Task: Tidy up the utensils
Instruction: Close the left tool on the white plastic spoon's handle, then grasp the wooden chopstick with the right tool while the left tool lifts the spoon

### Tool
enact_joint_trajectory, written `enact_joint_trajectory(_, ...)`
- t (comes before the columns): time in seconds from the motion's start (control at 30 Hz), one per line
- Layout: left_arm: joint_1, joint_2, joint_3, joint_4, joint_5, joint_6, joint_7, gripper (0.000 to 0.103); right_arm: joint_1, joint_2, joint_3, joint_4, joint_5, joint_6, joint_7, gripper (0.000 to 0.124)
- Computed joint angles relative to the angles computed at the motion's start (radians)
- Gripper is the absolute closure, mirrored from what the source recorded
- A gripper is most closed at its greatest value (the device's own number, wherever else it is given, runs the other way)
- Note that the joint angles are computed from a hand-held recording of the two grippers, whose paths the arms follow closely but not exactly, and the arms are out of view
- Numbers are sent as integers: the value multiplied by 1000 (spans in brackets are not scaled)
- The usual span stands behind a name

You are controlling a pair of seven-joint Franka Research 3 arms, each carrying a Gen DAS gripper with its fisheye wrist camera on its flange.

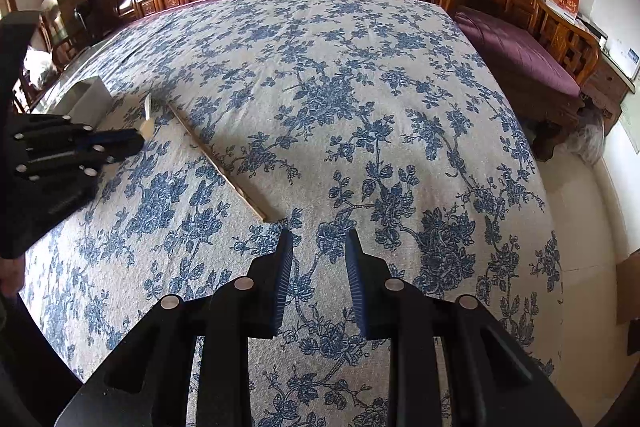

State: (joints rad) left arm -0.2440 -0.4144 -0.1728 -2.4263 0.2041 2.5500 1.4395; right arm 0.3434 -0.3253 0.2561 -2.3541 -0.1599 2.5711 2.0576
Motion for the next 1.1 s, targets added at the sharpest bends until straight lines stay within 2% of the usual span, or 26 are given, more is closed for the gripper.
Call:
enact_joint_trajectory(0.13,-18,-48,49,-25,-66,0,50,101,4,7,5,6,-7,-2,0,95)
enact_joint_trajectory(0.4,-15,-71,65,-26,-122,13,87,101,11,7,7,8,-17,3,6,95)
enact_joint_trajectory(0.6,-31,-132,91,-58,-170,18,136,101,26,24,-1,19,10,29,-25,95)
enact_joint_trajectory(0.87,-29,-205,118,-83,-192,-3,170,101,60,189,-6,148,-15,78,-80,95)
enact_joint_trajectory(0.97,-29,-229,127,-83,-199,-9,185,101,86,252,-19,212,-45,45,-105,95)
enact_joint_trajectory(1.07,-32,-258,142,-83,-210,-15,206,101,115,307,-34,276,-78,-30,-123,95)
enact_joint_trajectory(1.1,-32,-266,146,-83,-213,-18,211,101,123,310,-42,279,-77,-25,-131,95)
